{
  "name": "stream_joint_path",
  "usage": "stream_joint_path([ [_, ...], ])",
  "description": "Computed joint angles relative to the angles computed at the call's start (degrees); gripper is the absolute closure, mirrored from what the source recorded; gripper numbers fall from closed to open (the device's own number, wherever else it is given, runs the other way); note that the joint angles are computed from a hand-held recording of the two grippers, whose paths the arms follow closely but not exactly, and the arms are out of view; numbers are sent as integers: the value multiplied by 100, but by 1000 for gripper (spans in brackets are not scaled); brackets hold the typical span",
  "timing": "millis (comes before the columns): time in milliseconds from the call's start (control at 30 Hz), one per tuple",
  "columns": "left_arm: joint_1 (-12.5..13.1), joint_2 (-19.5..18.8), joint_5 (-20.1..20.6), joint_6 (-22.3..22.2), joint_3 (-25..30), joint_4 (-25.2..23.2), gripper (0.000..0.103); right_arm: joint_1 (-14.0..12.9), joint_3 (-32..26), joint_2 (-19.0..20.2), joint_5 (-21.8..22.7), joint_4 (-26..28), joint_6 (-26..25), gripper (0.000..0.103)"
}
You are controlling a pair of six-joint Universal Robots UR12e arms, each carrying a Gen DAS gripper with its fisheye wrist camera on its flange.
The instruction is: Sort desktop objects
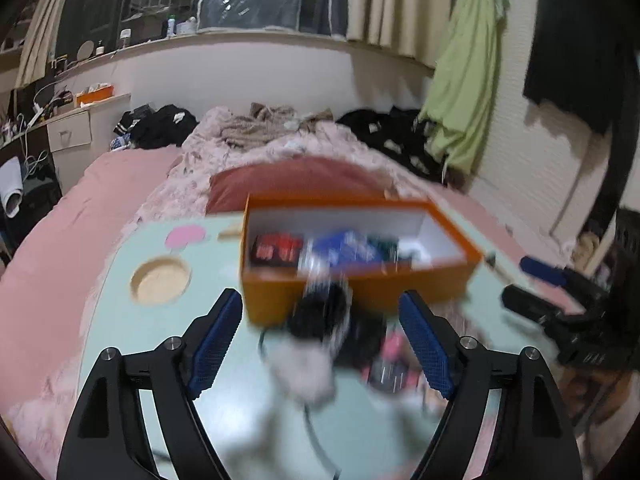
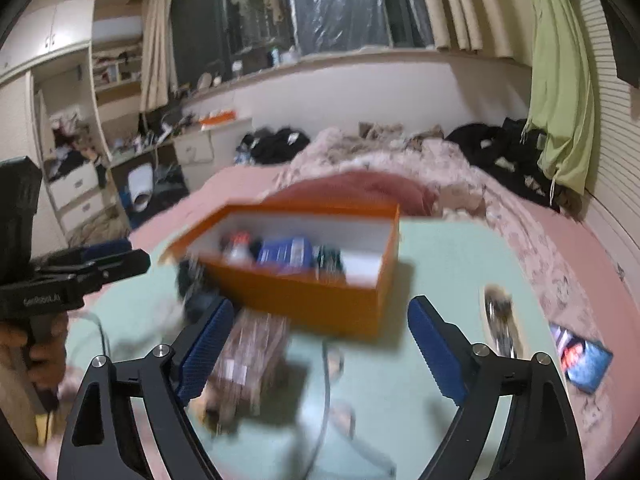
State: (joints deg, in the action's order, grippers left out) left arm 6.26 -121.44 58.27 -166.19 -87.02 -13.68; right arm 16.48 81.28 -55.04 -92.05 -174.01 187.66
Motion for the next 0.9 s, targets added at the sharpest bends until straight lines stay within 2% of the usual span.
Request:
stream_joint_path([
  [100,42,136,243,261,-316,-227,23,47,337,-152,0,198,-89,14],
  [200,80,156,151,340,-410,-661,23,47,465,-203,167,453,-58,14],
  [267,57,149,237,463,-412,-909,23,83,428,-163,70,663,-159,14],
  [333,-6,121,476,554,-344,-1142,23,88,397,-128,16,686,-152,7],
  [367,-32,114,587,573,-333,-1141,22,85,379,-115,-9,704,-152,5],
  [400,-103,103,864,613,-324,-1077,20,84,356,-97,-44,739,-162,0],
  [433,-158,95,1077,672,-315,-1054,18,84,351,-84,-59,731,-193,0],
  [500,-179,91,1104,714,-314,-1093,3,83,383,-78,-49,655,-201,0],
  [533,-188,90,1133,737,-301,-1156,0,78,398,-78,-37,626,-202,0],
  [767,-163,102,1125,740,-317,-1189,0,62,433,-83,31,571,-202,0],
  [900,-162,100,1149,721,-308,-1196,0,75,406,-97,3,712,-184,0],
])
